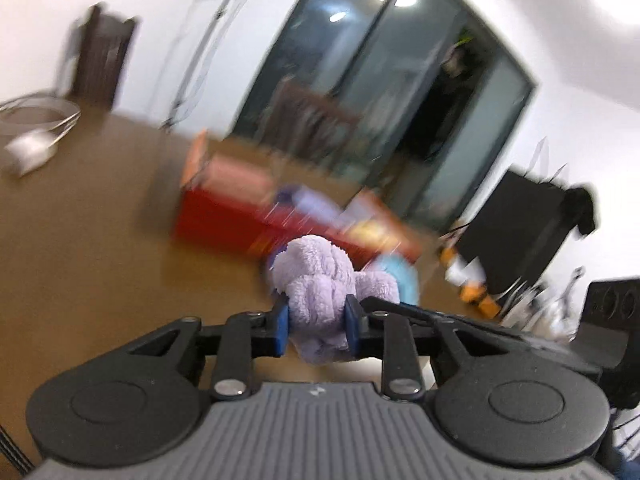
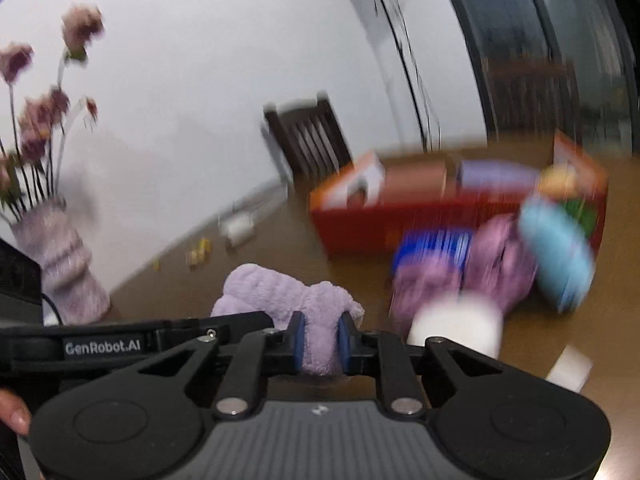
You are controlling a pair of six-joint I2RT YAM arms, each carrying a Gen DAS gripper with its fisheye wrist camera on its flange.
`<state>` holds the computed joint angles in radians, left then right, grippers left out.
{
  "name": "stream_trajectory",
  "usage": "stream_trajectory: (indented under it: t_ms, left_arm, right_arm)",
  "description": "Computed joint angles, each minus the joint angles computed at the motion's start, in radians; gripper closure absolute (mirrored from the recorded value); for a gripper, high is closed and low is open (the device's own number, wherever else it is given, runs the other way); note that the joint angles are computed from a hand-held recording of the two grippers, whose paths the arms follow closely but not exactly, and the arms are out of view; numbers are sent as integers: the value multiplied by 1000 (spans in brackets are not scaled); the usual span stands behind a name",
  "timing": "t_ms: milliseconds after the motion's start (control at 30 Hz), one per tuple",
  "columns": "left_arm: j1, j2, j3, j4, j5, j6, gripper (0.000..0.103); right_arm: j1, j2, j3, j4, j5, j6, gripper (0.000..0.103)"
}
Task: Organize soft objects
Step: 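Carry the lilac headband into the box and open both grippers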
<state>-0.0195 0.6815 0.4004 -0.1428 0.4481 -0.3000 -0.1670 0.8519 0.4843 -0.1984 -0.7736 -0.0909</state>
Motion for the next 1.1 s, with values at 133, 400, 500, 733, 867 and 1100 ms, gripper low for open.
stream_trajectory:
  t_ms: [133, 400, 500, 733, 867, 1100]
  left_arm:
    - [-109, 475, 340, 159, -29, -28, 76]
    - [-221, 1341, 1305, -111, -150, -73, 78]
    - [-209, 1607, 1659, -297, -124, -113, 78]
    - [-197, 1829, 1974, -477, -164, -79, 40]
    - [-199, 1753, 1863, -417, -231, -5, 38]
    - [-204, 1607, 1687, -382, -305, 18, 38]
  right_arm:
    - [-78, 259, 244, 98, -6, -54, 86]
    - [-24, 1020, 1105, -122, 282, -184, 87]
    - [-10, 1277, 1434, -283, 348, -205, 87]
    - [64, 1571, 1820, -487, 572, -391, 85]
    - [116, 1625, 1894, -516, 703, -475, 85]
    - [113, 1613, 1942, -580, 679, -431, 66]
